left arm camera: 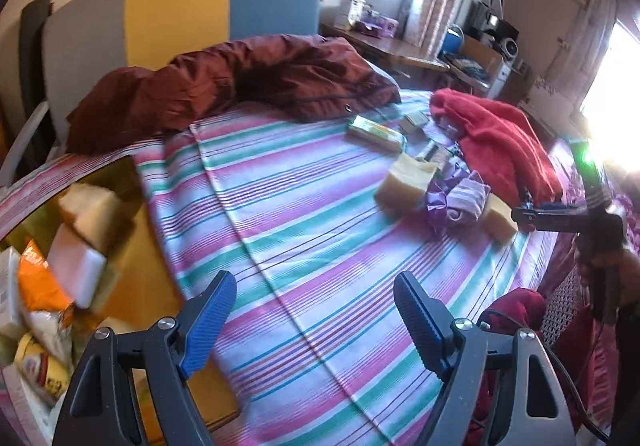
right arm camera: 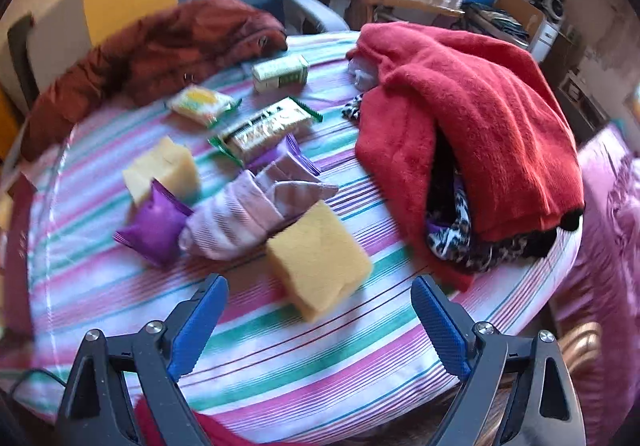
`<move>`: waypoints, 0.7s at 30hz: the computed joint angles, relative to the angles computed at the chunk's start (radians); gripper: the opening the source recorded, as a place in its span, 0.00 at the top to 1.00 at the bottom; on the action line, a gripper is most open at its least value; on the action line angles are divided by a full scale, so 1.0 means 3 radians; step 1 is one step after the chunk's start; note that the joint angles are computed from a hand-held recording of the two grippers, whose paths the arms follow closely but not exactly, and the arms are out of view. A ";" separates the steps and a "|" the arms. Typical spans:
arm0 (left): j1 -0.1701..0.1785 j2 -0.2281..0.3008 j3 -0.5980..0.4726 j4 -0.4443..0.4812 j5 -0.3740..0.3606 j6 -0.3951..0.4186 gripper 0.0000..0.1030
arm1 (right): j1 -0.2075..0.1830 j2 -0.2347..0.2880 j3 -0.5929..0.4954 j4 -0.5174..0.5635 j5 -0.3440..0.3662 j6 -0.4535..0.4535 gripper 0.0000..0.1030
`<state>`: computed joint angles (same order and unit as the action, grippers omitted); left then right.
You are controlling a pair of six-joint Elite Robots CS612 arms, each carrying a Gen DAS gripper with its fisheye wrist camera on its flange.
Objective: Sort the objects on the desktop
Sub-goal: 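Move both tools back toward the remaining sponges and sock, then grasp a yellow sponge with the left tool while the right tool grasps another yellow sponge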
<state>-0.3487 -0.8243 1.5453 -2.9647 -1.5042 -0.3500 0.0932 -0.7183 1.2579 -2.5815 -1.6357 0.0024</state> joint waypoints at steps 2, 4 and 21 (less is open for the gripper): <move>-0.0006 0.0050 -0.0099 0.0080 -0.0063 0.0066 0.20 | -0.0008 0.0035 -0.0072 0.0097 -0.0021 -0.0127 0.08; -0.0004 0.0111 -0.0214 0.0134 -0.0173 0.0143 0.20 | -0.0020 0.0077 -0.0164 0.0262 0.0036 -0.0228 0.06; -0.0015 0.0792 -0.1533 0.1005 -0.0608 0.0702 0.16 | -0.0020 0.0242 -0.0467 0.0818 0.0014 -0.0795 0.42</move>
<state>-0.3532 -0.5869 1.0853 -2.6631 -1.6867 -0.1395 0.0871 -0.6457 1.1179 -2.3361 -1.6315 -0.2361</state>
